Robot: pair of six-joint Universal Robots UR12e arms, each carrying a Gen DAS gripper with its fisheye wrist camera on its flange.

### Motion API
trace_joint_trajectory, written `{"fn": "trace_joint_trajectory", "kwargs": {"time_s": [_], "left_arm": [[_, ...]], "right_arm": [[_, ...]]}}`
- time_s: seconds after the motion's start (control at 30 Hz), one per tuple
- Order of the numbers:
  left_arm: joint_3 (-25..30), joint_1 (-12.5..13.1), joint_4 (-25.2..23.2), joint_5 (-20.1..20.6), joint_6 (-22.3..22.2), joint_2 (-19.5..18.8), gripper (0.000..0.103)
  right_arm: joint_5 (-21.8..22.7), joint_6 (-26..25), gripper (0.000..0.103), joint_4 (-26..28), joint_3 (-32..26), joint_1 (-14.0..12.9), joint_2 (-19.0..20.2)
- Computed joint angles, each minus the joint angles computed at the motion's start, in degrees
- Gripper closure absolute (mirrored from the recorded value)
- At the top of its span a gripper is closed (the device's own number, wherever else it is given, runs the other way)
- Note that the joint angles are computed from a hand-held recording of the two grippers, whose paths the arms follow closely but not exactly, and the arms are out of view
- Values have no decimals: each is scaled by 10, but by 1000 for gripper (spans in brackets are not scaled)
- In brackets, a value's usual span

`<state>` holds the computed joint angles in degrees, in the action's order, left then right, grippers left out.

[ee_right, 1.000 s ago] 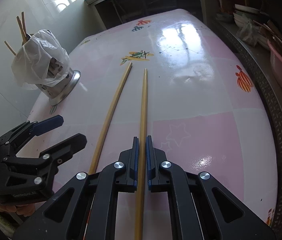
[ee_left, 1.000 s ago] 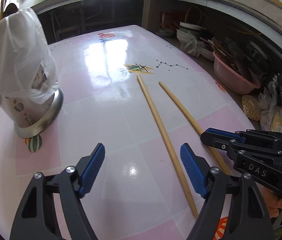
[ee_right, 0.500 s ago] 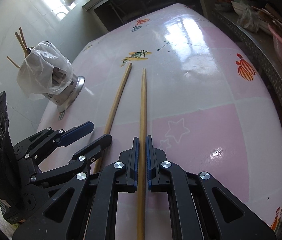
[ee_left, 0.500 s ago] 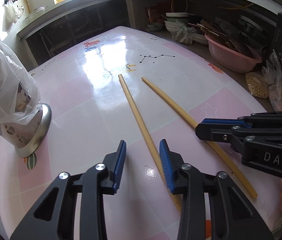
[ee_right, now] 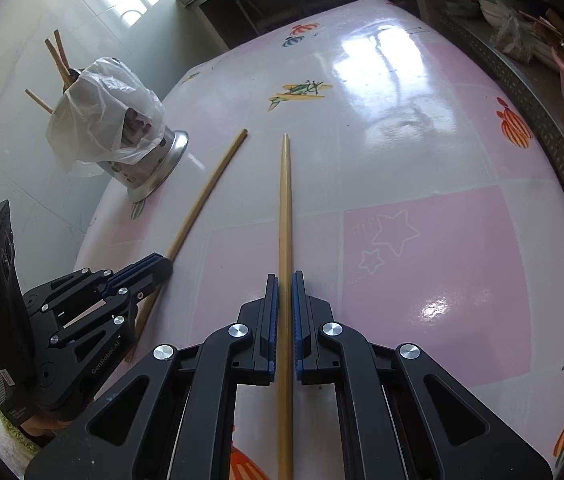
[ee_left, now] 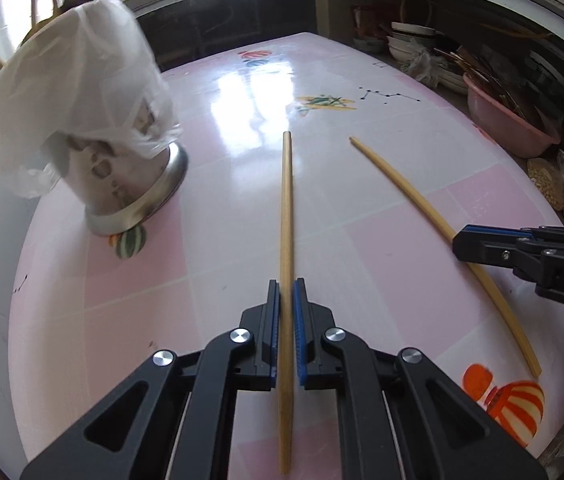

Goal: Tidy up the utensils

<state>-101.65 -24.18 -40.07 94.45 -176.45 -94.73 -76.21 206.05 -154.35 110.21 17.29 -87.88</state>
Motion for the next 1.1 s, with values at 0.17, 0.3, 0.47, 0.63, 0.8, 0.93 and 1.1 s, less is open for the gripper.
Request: {"fn": "trace_joint_trajectory", "kwargs": {"time_s": [0.17, 0.3, 0.47, 0.63, 0.8, 0.93, 1.1], "left_arm": [[-19, 13, -34, 38, -24, 28, 97], [-29, 29, -66, 27, -54, 48, 96], [-32, 57, -102, -50, -84, 64, 94], [-31, 81, -103, -113, -92, 75, 71], [-12, 99, -107, -162, -89, 70, 67], [16, 87, -89, -132, -64, 44, 67], [49, 64, -79, -71, -23, -2, 67]], "right_arm": [[1, -28, 98, 16, -14, 20, 8], [-7, -44, 98, 31, -23, 32, 11], [-10, -48, 98, 42, -26, 33, 11], [-15, -48, 98, 50, -36, 37, 19], [-20, -49, 98, 53, -41, 41, 23], [-22, -49, 98, 52, -41, 41, 24], [-21, -50, 98, 51, -40, 41, 23]]}}
